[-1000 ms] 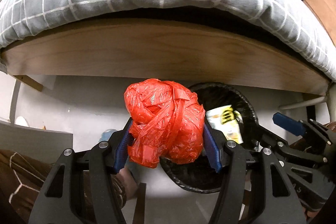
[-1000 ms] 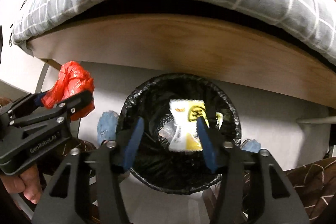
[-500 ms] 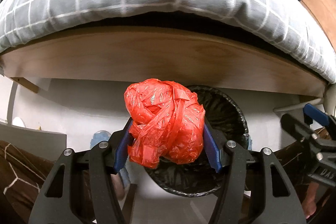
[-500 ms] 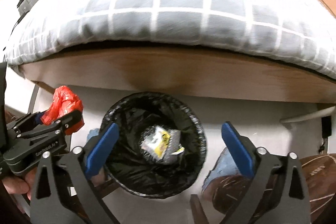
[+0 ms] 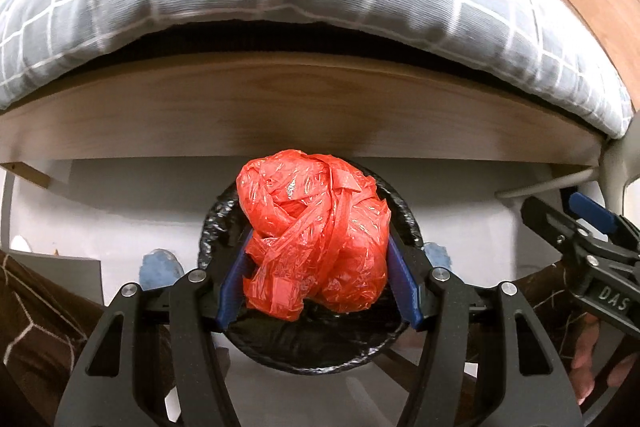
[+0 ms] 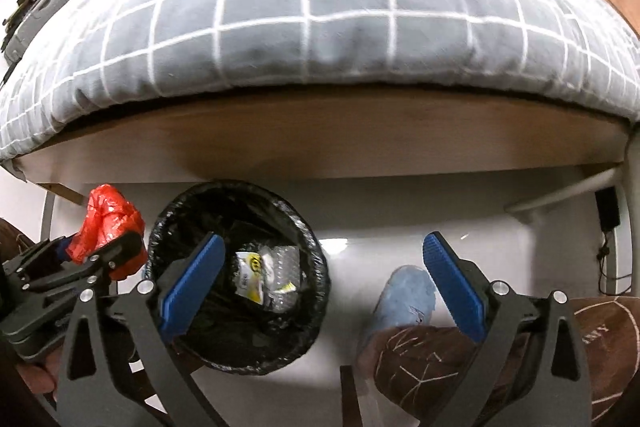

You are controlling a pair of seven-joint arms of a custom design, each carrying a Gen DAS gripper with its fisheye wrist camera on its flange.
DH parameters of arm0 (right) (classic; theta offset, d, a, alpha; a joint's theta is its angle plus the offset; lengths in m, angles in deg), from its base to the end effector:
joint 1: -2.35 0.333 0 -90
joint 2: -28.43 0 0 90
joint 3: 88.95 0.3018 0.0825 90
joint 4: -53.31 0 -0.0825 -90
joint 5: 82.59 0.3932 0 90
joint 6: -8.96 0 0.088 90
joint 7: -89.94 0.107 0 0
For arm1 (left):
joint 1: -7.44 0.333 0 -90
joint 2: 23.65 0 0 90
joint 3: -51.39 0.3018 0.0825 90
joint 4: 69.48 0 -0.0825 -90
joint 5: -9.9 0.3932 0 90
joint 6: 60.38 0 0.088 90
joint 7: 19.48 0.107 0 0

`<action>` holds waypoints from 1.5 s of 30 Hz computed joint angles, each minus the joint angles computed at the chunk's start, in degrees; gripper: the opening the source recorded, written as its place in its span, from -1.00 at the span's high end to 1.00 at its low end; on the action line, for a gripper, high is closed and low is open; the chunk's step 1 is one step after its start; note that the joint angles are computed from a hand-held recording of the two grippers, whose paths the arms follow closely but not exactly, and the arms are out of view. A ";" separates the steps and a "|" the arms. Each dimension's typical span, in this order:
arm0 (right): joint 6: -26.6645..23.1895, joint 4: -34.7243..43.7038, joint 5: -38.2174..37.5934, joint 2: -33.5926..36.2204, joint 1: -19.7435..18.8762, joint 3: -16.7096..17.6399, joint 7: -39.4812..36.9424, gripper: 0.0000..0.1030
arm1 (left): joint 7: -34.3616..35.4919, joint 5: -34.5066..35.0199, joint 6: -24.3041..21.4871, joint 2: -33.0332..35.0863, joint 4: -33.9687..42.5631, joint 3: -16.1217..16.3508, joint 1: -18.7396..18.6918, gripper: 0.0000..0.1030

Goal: Collect trash
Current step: 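Open the right tool to drop the yellow wrapper while the left tool releases the red bag into the bin, then raise both tools back over the remaining trash on the bed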

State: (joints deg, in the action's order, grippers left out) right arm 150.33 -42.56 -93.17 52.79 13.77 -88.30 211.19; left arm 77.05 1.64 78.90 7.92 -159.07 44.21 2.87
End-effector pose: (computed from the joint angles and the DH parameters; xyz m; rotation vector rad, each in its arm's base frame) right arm 0.6862 0.1461 0.3791 -1.7776 2.2047 -0.3883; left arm 0.7118 -0.1343 0.3423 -1.9092 2.3249 -0.5338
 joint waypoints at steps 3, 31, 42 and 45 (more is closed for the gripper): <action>0.21 -1.68 -0.46 -0.81 -0.10 -0.56 1.12 -0.85 | 0.35 0.39 -0.23 0.24 -0.47 -0.15 -0.49 -0.16; -1.03 -1.78 -3.17 0.22 0.83 -0.54 2.47 -0.85 | -3.13 7.11 2.65 -1.32 -2.79 1.65 -4.08 -0.84; -0.30 -2.67 -4.69 -1.25 1.44 -0.90 4.11 -0.85 | -4.06 8.57 4.92 -4.99 -6.28 2.57 -2.37 -0.89; -0.15 -2.93 -4.78 -1.93 1.49 -0.90 4.85 -0.85 | -3.62 8.54 6.18 -6.72 -7.78 2.52 -1.67 -0.89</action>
